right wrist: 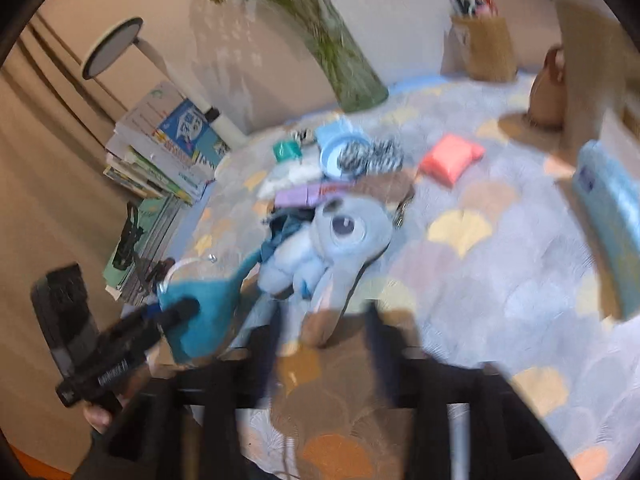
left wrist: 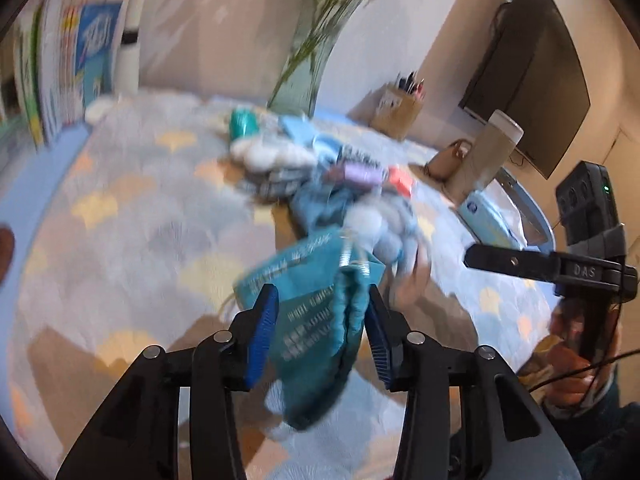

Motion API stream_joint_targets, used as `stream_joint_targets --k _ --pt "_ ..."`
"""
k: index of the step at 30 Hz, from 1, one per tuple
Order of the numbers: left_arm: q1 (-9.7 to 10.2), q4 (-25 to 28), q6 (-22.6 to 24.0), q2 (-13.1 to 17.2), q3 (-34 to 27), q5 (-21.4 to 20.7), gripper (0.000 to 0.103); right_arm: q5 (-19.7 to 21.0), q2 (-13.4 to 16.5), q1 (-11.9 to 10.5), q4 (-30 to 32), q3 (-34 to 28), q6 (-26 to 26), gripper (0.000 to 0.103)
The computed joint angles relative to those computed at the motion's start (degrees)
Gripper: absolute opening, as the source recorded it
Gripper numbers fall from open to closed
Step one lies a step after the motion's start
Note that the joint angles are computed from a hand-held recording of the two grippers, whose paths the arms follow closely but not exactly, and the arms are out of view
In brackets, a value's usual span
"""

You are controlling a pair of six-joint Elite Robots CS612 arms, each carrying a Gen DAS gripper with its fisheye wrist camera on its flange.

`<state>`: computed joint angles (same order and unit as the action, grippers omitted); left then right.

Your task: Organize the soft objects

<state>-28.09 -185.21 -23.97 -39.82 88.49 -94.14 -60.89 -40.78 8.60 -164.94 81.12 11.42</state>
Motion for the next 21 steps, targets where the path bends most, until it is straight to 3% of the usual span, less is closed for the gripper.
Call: stream_joint_targets --k 2,6,8,10,11,14,19,21 --pt "0.19 1.7 -0.4 -0.2 0.2 -0.9 0.058 0.0 0.9 0.4 1.2 -1.2 -0.6 0.059" --pt "0.64 1.7 -1.2 -0.2 0.4 -5.8 0.065 2.5 4.5 0.4 5.0 -6.2 1.9 0.059" --pt "0.66 1.7 -2.2 -0.1 0.4 -7.2 0.076 2.4 6.2 0.6 7.1 -8.6 3.3 0.058" --pt "0.62 1.5 -3.1 -0.2 0.8 -8.4 0.076 6.9 8.0 0.3 9.0 -10.8 3.2 0.014" --pt "0.58 1.3 -3.1 -0.2 0.9 -8.7 0.076 8.8 8.3 0.1 9.2 -10.9 3.6 0.014" --pt "0.52 1.1 -3.5 -0.4 1.2 -9.3 0.076 6.0 6.4 0.1 5.1 -8.1 2.2 0.012" --pt "0.98 1.3 -4.0 0.1 0.9 -13.1 0.076 -0.3 0.1 -0.2 4.3 -1.1 -9.1 0.011" --pt "1.39 2.1 -4.6 0.8 0.2 -16.7 0.078 -2.9 -1.7 -0.5 5.5 0.9 -13.2 0.011"
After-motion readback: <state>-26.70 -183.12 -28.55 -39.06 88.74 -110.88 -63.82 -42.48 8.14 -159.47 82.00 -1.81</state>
